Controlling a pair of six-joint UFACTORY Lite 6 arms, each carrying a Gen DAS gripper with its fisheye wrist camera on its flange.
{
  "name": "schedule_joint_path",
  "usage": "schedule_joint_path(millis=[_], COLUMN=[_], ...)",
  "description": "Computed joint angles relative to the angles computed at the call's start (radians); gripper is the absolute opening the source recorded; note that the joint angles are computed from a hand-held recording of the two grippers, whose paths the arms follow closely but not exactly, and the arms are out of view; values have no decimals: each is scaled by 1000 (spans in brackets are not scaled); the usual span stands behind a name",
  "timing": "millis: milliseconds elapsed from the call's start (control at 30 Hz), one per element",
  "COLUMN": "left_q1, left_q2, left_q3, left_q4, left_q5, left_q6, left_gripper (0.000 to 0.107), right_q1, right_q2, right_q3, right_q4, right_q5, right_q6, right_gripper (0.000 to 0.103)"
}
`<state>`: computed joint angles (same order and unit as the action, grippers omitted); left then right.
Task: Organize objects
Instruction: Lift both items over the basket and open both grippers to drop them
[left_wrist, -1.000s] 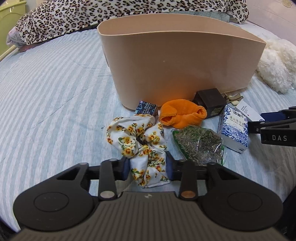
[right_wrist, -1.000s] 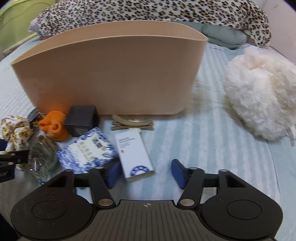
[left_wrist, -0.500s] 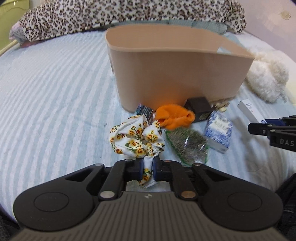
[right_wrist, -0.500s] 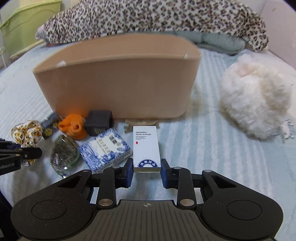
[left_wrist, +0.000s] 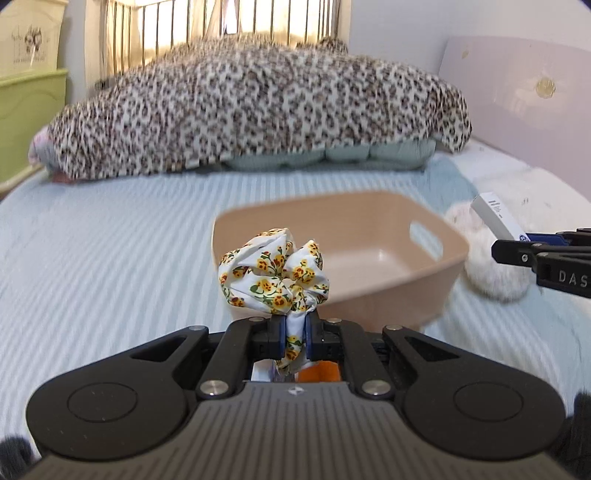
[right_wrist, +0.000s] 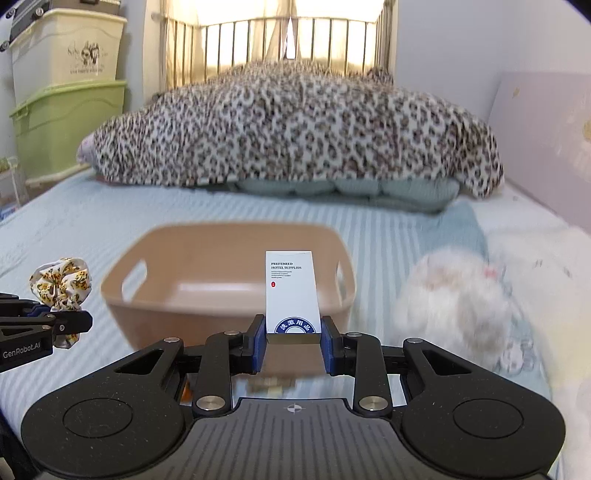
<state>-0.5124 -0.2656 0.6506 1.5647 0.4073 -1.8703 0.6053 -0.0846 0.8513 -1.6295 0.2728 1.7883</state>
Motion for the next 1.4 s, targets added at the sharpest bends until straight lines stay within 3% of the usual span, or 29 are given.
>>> schedule_joint_path(millis=[333, 467, 600, 767, 867, 933, 1000, 1067, 1100, 1333, 1400], left_q1=[61, 99, 135, 160, 177, 177, 167, 147, 134, 90, 72], left_q2=[392, 583, 759, 864, 861, 834, 794, 736, 704, 469, 409], left_q3=[367, 525, 671, 768, 766, 741, 706, 649, 620, 426, 373], left_q4=[97, 7, -195, -390, -459, -428, -389, -268, -225, -216, -236], left_q5=[-16, -46, -72, -64, -86, -90, -82, -62, -45, -13, 6], left_q6=[-6, 103, 315, 517, 583, 555, 520, 403, 361, 307, 314], left_gripper=[11, 11, 11, 11, 15, 20, 54, 70, 74, 78, 78], right_q1=[-71, -87, -86, -79, -76, -71, -66, -59, -60, -32, -14], right_q2=[315, 463, 626, 765, 810, 820, 790, 730, 696, 398, 327], right_q3=[339, 474, 623, 760, 803, 816, 778, 705, 667, 354, 278], right_q4=[-104, 22, 289, 525, 619, 638, 573, 434, 377, 51, 27], right_q5=[-47, -54, -49, -14, 0, 10, 4, -2, -9, -2, 15], right_q6=[82, -49, -322, -572, -663, -681, -617, -476, -418, -62, -38], right_gripper=[28, 28, 28, 28, 29, 41, 47, 63, 65, 90, 92])
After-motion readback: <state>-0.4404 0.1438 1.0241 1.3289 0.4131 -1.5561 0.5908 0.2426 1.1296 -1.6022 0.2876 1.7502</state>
